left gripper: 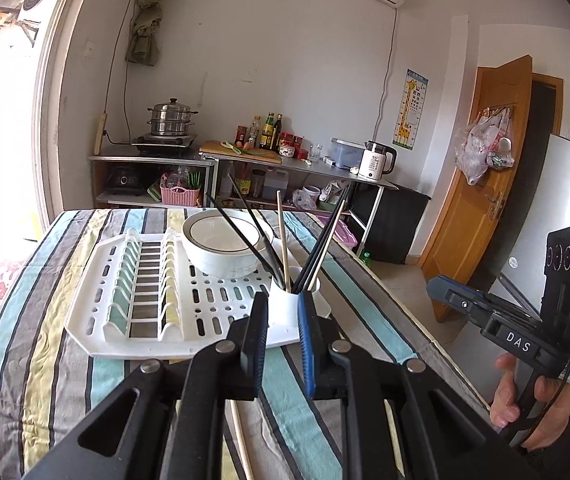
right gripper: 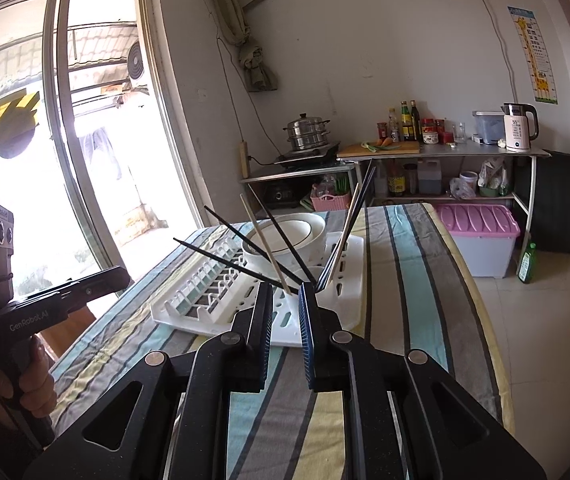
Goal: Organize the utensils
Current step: 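Withdraw both tools from the cup and lower them toward the wooden chopsticks on the cloth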
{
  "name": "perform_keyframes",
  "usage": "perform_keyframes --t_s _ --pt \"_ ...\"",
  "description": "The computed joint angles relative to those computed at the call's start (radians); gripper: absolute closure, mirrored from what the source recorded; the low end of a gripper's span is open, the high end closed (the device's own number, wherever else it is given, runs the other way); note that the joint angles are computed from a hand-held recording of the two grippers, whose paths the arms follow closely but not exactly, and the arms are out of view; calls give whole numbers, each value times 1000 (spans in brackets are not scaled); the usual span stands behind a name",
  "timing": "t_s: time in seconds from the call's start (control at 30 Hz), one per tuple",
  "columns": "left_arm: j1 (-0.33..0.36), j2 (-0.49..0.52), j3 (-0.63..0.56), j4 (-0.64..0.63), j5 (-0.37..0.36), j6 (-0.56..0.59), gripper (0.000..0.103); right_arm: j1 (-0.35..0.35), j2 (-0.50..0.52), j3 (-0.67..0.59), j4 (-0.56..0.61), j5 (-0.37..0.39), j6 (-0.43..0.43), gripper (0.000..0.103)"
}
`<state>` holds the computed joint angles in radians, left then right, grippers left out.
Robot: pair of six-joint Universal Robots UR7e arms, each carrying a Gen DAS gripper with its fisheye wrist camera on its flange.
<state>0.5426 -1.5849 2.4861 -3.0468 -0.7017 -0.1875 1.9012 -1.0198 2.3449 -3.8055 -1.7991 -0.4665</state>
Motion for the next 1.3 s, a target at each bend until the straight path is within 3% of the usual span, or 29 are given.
perform_keyframes --t_s 0.2,0.4,0.6,0.7,0.9,1.3 --pt "-101 -152 124 166 92 -148 87 12 7 92 -79 -9 10 88" --pt "-214 -363 205 526 183 -412 87 26 34 146 -120 -22 13 88" --pt "-271 -553 220 882 197 -629 87 37 58 172 -133 -29 34 88" --pt "-268 -591 218 970 195 -677 87 42 72 165 -119 -38 40 88" --pt "-205 -568 211 961 186 -668 87 49 108 135 -72 -60 59 88" --pt "83 -330 123 727 150 -475 87 52 188 -34 191 -95 119 88"
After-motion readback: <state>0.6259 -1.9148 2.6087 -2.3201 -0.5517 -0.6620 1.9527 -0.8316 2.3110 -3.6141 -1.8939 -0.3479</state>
